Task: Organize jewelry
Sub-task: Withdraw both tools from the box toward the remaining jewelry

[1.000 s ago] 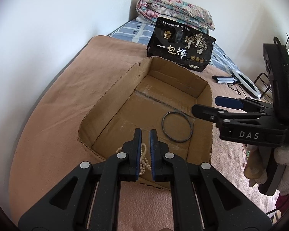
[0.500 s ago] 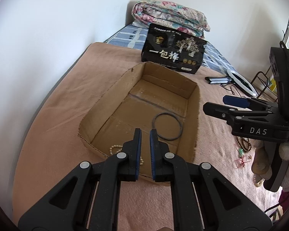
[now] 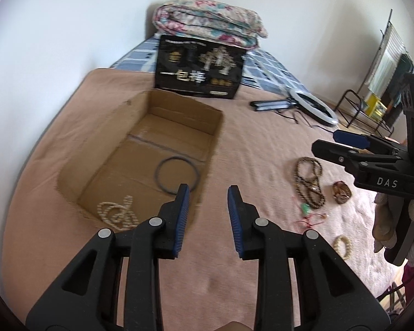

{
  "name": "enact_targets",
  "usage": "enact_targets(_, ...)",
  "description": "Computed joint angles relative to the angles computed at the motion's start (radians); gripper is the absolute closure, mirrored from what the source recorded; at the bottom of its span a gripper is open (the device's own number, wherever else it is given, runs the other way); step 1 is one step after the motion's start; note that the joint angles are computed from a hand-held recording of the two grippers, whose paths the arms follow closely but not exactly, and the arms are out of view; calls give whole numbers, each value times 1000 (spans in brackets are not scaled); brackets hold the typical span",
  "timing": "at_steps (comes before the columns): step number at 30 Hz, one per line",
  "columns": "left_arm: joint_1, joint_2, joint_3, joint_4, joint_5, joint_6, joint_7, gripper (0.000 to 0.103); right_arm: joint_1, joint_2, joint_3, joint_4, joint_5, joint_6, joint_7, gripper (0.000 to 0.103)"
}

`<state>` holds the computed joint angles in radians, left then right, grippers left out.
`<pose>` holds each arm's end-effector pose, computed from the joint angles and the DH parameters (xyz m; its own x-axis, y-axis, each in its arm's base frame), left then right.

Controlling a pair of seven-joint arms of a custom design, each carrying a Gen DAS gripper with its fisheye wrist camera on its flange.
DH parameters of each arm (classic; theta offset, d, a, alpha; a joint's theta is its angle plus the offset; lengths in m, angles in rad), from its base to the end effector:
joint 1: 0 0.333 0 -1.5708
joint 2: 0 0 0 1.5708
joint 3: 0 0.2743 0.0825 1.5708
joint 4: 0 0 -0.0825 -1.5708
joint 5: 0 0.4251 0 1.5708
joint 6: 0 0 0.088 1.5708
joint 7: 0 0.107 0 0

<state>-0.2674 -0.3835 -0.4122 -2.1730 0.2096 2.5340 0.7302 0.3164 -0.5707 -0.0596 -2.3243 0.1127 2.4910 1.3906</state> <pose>0.4148 -0.3649 0.5681 -0.0819 -0.9720 0.2203 -0.7447 -0.0872 -0.6617 0.4766 0.1207 0.5916 0.3698 -0.9289 -0.0213 -0.6878 -0.2583 -0.6784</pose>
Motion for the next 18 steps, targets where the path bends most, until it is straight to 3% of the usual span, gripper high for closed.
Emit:
enact_targets(10,-51,156,-8,135,21,2,13,75,-119,-117,-49,-99,-65,-26,25,24)
enact_targets(18,-119,328,28,284,25,-12,38,75,-217,-157,-97,-153,-96,-38,49,24)
